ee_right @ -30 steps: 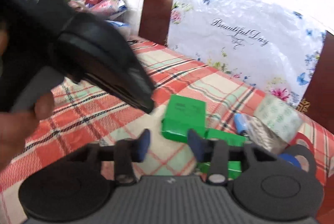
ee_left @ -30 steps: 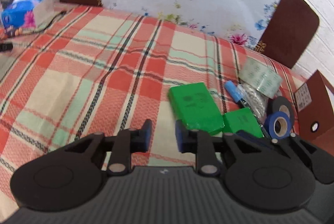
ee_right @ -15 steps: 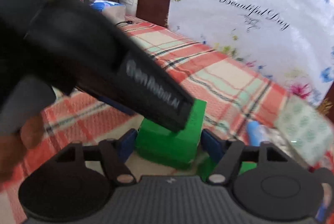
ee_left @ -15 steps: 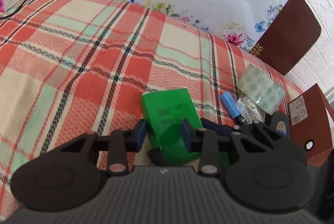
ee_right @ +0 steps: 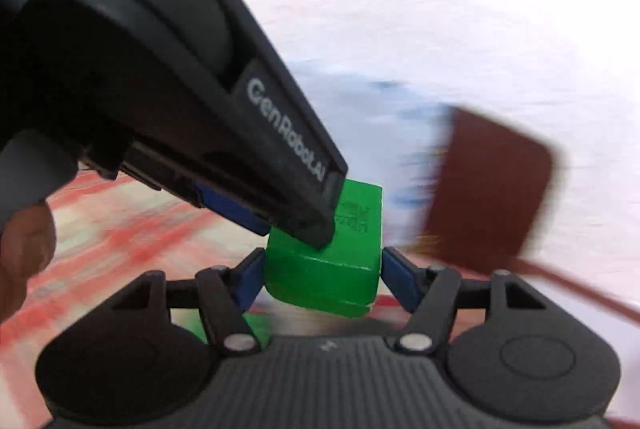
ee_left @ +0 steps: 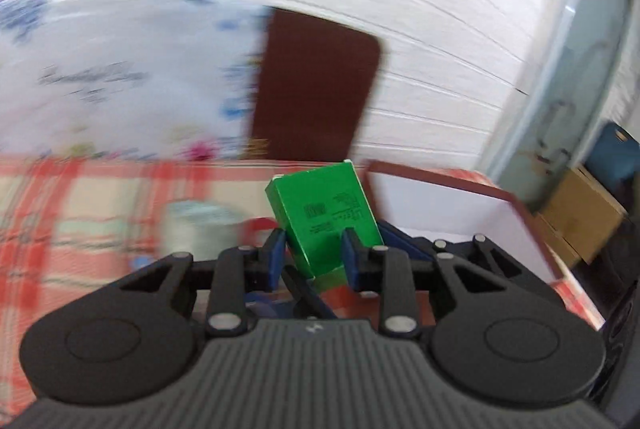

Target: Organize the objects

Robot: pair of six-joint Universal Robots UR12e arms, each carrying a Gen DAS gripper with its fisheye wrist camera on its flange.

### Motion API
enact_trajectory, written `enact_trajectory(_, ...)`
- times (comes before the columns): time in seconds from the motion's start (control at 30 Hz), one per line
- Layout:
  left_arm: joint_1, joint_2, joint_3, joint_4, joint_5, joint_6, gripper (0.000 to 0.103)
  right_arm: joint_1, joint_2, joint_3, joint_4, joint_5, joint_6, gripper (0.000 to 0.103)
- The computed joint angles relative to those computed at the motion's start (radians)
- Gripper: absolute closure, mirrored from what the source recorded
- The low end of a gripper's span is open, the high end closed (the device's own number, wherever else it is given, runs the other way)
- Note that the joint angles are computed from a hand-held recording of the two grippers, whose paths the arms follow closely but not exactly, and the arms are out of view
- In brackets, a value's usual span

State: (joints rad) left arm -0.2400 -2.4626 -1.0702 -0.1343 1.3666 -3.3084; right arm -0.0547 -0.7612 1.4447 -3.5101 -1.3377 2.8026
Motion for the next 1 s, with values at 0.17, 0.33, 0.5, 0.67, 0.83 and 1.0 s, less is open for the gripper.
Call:
enact_trajectory(0.17, -0.072, -0.111, 0.214, -0.150, -0.078, 0.065, 0.071, -0.081, -0.017, 0.015, 0.021, -0.108, 0.072, 0.041)
enact_trajectory(0.33, -0.121, -0.211, 0.404, -0.333, -0.039, 0.109, 0.067, -0.127, -0.017, 0.027, 0.092, -0.159, 0.120, 0.037)
enact_trajectory(0.5, -0.124, -0.197, 0.374, -0.289, 0.027, 0.142, 0.059, -0.141, -0.017, 0.049, 0.044, -0.168, 0.172, 0.022)
enact_trajectory(0.67, -0.081, -0.078, 0.142, -0.076, 0.067, 0.116, 0.056, -0.142, -0.043, 0.112, -0.064, -0.115, 0.217, 0.027)
enact_trajectory(0.83, -0.023, 0.025, -0.096, 0.002, 0.268, 0.097, 0.055, -0.143, -0.073, 0.194, -0.139, 0.088, 0.221, 0.032)
enact_trajectory(1.0, 0.039, 0.059, -0.164, -0.244, 0.382, -0.080, 0.057, -0.072, -0.052, 0.130, 0.177, 0.226, 0.039, 0.047)
